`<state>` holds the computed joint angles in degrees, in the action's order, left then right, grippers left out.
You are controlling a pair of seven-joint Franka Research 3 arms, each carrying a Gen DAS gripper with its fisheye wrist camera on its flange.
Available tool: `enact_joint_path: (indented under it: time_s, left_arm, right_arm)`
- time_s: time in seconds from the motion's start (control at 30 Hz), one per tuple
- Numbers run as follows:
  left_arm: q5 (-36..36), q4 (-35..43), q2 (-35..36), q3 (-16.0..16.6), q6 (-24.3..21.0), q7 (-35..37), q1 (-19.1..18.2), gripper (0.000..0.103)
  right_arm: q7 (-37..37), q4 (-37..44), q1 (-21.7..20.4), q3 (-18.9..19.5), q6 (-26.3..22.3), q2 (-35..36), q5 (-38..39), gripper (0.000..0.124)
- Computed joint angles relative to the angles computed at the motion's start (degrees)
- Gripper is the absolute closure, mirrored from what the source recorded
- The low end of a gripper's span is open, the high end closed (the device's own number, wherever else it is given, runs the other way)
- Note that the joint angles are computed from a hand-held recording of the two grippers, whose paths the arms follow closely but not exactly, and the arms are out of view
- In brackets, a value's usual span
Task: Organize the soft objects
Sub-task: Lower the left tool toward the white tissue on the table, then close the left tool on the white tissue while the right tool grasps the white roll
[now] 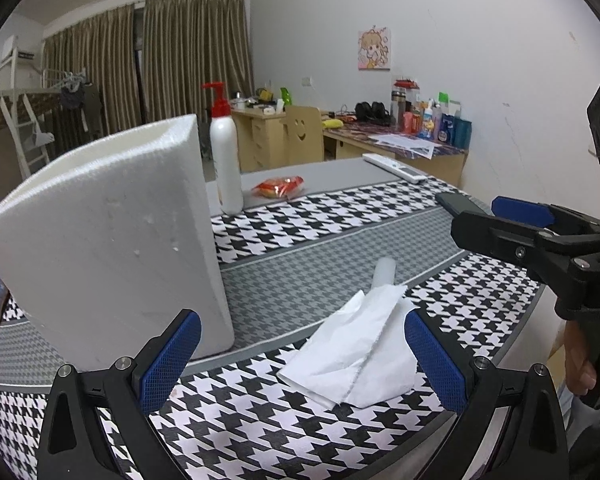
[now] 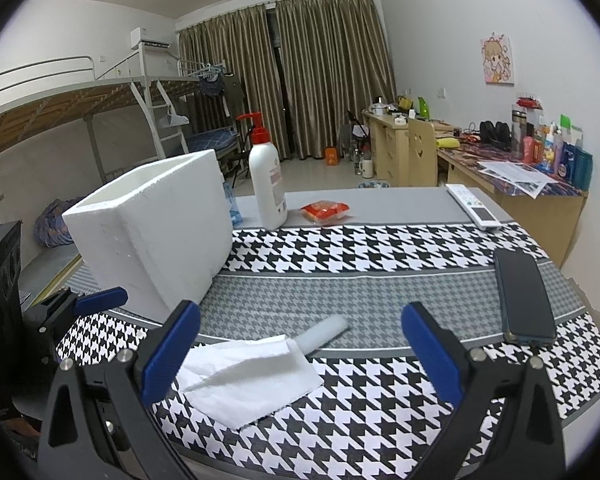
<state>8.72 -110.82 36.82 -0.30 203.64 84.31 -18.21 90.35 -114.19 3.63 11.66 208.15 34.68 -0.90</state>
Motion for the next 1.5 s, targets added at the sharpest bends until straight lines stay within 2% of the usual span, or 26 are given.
enact_joint_path:
  time_s: [0.3,0.43,0.7,0.93,1.1,1.5]
  left_arm:
    - [1.6,1.5,1.1,-1.1,-2.5,-1.5,0.9,0.001]
    - [2.8,2.2,1.5,-1.7,-3.8,-2.5,1.4,0.001]
    - [7.1,3.2,2.3,-4.4,-5.8,-4.8,4.3,0.001]
    - [10.7,4.9,3.5,-7.0,-8.2,-6.3,6.8,0.002]
    - [13.0,6.6,4.6,-9.1,-10.4,-6.8,8.5,0.013]
    - [15.7,9.2,7.1,-17.7,-16.9,-4.2,15.8,0.044]
  right_arm:
    - [0.0,1.5,-0.6,0.7,-2.5,1.0,0.1,0.022]
    - [-1.1,2.1,0.9,-0.6,-3.3,1.4,2.3,0.022]
    - [-3.7,3.5,3.5,-2.6,-5.8,1.8,7.1,0.022]
    - [-5.4,4.4,3.3,-2.3,-7.5,2.4,9.2,0.022]
    - [-5.6,5.9,2.5,-1.6,-9.8,3.1,10.3,0.022]
    - [-6.7,8.8,0.2,1.2,-13.5,5.3,10.7,0.022]
